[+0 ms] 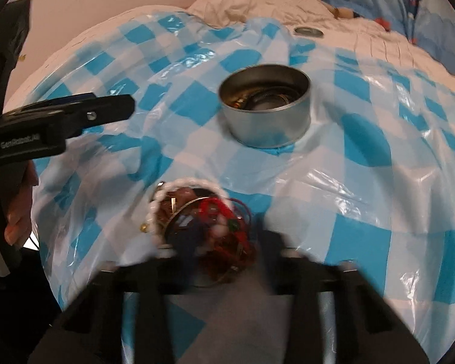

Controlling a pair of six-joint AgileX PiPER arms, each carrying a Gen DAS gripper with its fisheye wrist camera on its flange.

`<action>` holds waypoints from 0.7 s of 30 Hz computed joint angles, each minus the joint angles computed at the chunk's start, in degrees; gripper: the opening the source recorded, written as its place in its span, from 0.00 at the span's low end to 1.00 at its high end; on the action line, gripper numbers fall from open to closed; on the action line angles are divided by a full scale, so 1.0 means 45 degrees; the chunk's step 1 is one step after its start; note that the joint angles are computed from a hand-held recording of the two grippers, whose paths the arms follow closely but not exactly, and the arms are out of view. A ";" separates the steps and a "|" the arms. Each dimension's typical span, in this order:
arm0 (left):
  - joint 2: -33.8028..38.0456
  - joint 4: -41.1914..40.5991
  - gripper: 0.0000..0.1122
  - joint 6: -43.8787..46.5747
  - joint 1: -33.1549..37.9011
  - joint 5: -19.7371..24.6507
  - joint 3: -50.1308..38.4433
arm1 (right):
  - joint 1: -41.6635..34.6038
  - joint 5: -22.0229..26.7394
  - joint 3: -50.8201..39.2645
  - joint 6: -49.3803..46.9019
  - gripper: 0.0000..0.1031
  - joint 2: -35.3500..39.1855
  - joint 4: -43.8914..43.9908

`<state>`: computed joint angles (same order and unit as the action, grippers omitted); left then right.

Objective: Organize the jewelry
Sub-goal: 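Grasp the red cord bracelet with the right gripper while the left grasps the white bead bracelet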

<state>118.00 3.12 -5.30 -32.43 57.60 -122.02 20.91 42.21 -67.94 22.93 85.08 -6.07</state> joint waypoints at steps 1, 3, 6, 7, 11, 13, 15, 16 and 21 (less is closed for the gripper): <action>-0.0097 -0.0020 0.81 0.0023 0.0008 -0.0059 0.0161 | 0.0214 0.0090 -0.0013 0.0350 0.15 -0.0073 -0.0514; -0.0257 -0.0104 0.81 0.0075 0.0028 -0.0182 0.0431 | 0.0296 0.0068 0.0093 0.0557 0.10 -0.0356 -0.0751; -0.0317 -0.0220 0.81 0.0156 0.0027 -0.0249 0.0538 | 0.0203 -0.0032 0.0362 0.0744 0.10 -0.0827 -0.0914; -0.0287 -0.0269 0.81 0.0181 0.0029 -0.0239 0.0498 | 0.0026 -0.0163 0.0511 0.0648 0.10 -0.1038 -0.0720; -0.0006 -0.0740 0.81 0.0548 -0.0069 -0.0046 0.0102 | -0.0456 -0.0272 0.0684 0.0692 0.10 -0.1450 -0.0589; 0.0243 -0.1227 0.81 0.1005 -0.0176 0.0166 -0.0194 | -0.0682 -0.0264 0.0753 0.0684 0.10 -0.1565 -0.0500; 0.0530 -0.1554 0.81 0.1486 -0.0379 0.0423 -0.0509 | -0.0858 -0.0232 0.0777 0.0746 0.10 -0.1582 -0.0478; 0.0670 -0.1763 0.81 0.1678 -0.0436 0.0547 -0.0674 | -0.0932 -0.0212 0.0783 0.0696 0.10 -0.1586 -0.0430; 0.1586 -0.2899 0.81 0.2022 -0.0531 0.1303 -0.1800 | -0.1257 -0.0120 0.0775 0.0615 0.11 -0.1557 -0.0218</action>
